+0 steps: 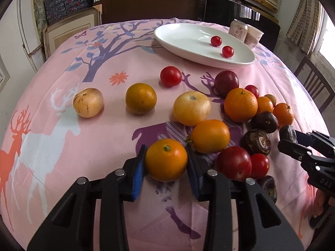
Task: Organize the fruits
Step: 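Grasp a dark purple fruit with the right tool while the left tool grasps an orange mandarin, then lower the mandarin and dark fruit onto the white plate and open both tools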
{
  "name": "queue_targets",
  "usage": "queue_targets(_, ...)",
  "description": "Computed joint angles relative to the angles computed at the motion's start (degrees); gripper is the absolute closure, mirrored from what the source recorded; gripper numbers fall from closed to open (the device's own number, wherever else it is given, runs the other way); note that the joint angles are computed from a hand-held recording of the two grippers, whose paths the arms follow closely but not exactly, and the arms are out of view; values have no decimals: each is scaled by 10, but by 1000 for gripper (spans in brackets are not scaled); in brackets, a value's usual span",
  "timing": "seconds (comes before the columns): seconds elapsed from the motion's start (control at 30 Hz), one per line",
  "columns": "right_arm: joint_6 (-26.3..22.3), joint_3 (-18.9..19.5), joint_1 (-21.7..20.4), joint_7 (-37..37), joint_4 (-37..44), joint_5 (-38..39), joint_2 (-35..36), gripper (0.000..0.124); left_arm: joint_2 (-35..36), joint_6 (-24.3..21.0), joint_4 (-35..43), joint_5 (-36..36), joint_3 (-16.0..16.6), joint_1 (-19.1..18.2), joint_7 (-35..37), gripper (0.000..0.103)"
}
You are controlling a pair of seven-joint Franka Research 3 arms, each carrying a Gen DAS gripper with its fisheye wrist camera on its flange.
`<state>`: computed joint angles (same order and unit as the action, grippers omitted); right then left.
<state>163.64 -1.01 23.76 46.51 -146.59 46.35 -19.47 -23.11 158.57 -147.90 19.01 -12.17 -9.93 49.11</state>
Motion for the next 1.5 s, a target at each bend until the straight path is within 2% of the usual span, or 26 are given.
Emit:
queue_targets(0.1, 15, -6, 9, -12, -6, 20, -14, 83, -32, -2, -13, -2, 0, -4, -3, 68)
queue_targets(0.23, 55, -36, 54, -68, -14, 94, -53, 83, -62, -11, -2, 1, -1, -5, 1, 68)
queue_targets(0.3, 78, -36, 62, -79, -15, 105, -69, 83, -61, -6, 15, 0, 2, -7, 8, 68)
queue_targets(0.43, 123, -51, 86, -108, 6, 99, -74, 83, -22, 9, 75, -5, 4, -8, 23, 68)
queue_targets(0.53, 136, -87, 119, -135, 49, 103, -42, 83, 40, 18, 142, 21, -14, 16, 14, 67)
queue_targets(0.57, 133, -91, 118, -136, 68, 102, -23, 83, 67, 12, 170, 24, -14, 17, 15, 67)
queue_targets(0.7, 93, -50, 53, -82, 144, 49, 71, 83, 171, -15, 269, 34, -10, 17, 4, 68)
queue_targets(0.77, 89, -21, 17, -42, 177, -3, 117, 83, 213, -30, 308, 50, -6, 15, -9, 68)
queue_targets(0.83, 75, 0, -13, -3, 209, -55, 156, 83, 248, -36, 336, 32, 1, 10, 10, 68)
queue_targets(1.03, 43, 34, -58, 86, 273, -197, 232, 83, 322, -61, 401, 29, 16, -1, 26, 68)
queue_targets(1.13, 24, 46, -71, 93, 298, -212, 256, 83, 344, -74, 423, 35, 21, -7, 23, 67)
queue_targets(1.17, 13, 47, -72, 102, 307, -226, 264, 83, 348, -78, 427, 32, 22, -7, 25, 66)
queue_targets(1.2, 7, 46, -71, 115, 312, -242, 269, 82, 352, -81, 430, 27, 21, -7, 30, 50)
queue_targets(1.27, 7, 46, -69, 135, 314, -270, 273, 70, 345, -68, 421, 56, 32, -15, 0, 31)
queue_targets(1.33, 27, 49, -73, 142, 299, -268, 262, 65, 328, -59, 406, 89, 38, -20, -29, 29)
queue_targets(1.4, 3, 57, -85, 120, 295, -236, 247, 65, 308, -52, 388, 82, 32, -15, -21, 28)
queue_targets(1.5, -2, 54, -92, 107, 266, -202, 213, 63, 270, -35, 347, 77, 27, -8, -30, 24)
